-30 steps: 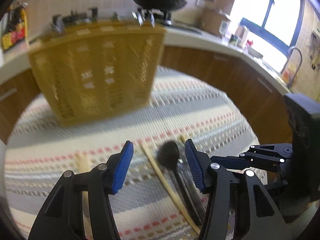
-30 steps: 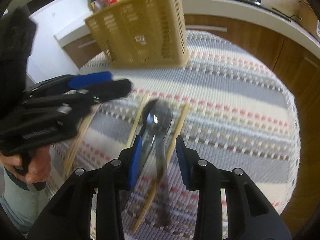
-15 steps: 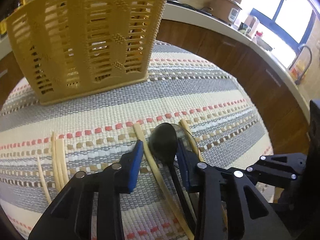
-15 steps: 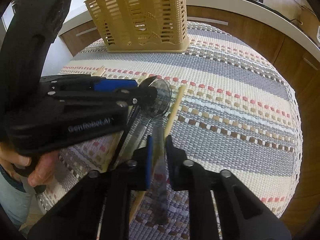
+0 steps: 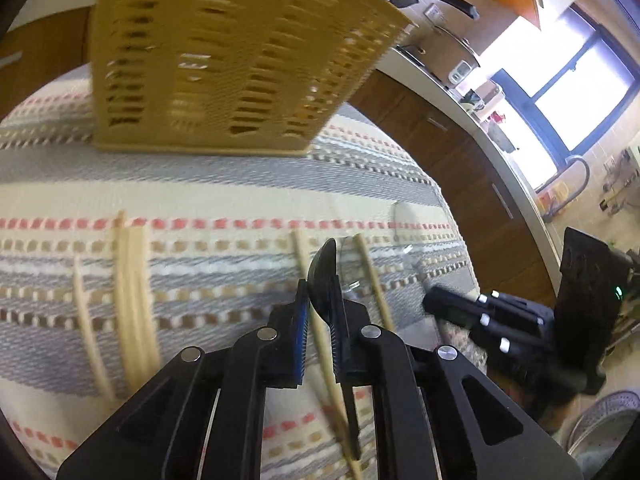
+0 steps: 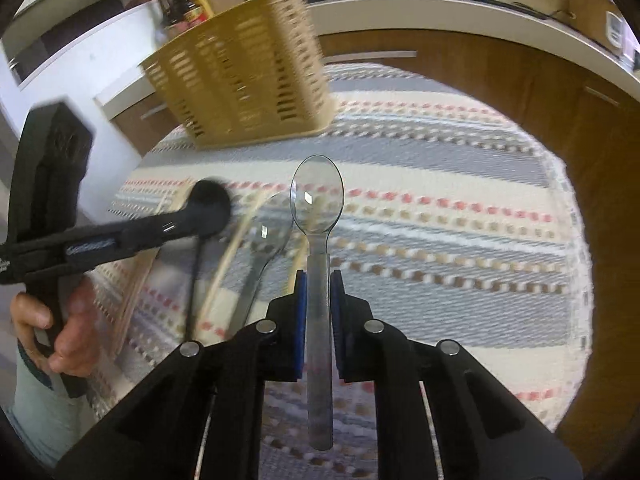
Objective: Organize utensils
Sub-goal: 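Grasp the black spoon with the left tool while the right tool grasps a clear spoon, then lift the black spoon and clear spoon up over the yellow holder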
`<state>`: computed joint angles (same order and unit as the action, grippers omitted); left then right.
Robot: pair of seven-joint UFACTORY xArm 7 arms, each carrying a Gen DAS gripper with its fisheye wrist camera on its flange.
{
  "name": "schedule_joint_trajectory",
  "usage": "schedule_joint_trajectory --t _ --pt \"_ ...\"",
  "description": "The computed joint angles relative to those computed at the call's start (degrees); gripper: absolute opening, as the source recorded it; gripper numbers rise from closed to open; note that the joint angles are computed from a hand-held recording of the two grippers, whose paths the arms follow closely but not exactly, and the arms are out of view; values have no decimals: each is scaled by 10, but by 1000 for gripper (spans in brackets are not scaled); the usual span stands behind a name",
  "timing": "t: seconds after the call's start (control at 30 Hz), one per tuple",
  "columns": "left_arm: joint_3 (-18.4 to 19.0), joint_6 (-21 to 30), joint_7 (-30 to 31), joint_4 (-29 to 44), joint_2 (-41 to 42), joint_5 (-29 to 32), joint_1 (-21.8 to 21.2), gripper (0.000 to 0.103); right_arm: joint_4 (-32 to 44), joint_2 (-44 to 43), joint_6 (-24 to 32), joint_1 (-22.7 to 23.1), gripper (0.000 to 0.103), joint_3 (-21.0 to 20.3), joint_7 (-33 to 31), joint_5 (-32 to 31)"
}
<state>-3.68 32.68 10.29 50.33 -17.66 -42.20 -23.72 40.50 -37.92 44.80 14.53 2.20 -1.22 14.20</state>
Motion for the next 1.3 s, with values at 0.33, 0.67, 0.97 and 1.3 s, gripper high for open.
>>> schedule_joint_trajectory --t 0.33,0.67,0.97,1.3 --pt "-26 28 -99 5 -1 148 57 33 -2 4 10 -40 10 3 24 -53" --pt "-91 83 -227 49 19 388 74 51 8 9 23 -40 25 -8 15 -44" --pt "-97 104 -280 89 57 483 51 50 63 69 24 -50 54 18 8 -81" --pt "-79 91 -270 73 45 481 52 36 138 160 58 -55 30 49 44 -149"
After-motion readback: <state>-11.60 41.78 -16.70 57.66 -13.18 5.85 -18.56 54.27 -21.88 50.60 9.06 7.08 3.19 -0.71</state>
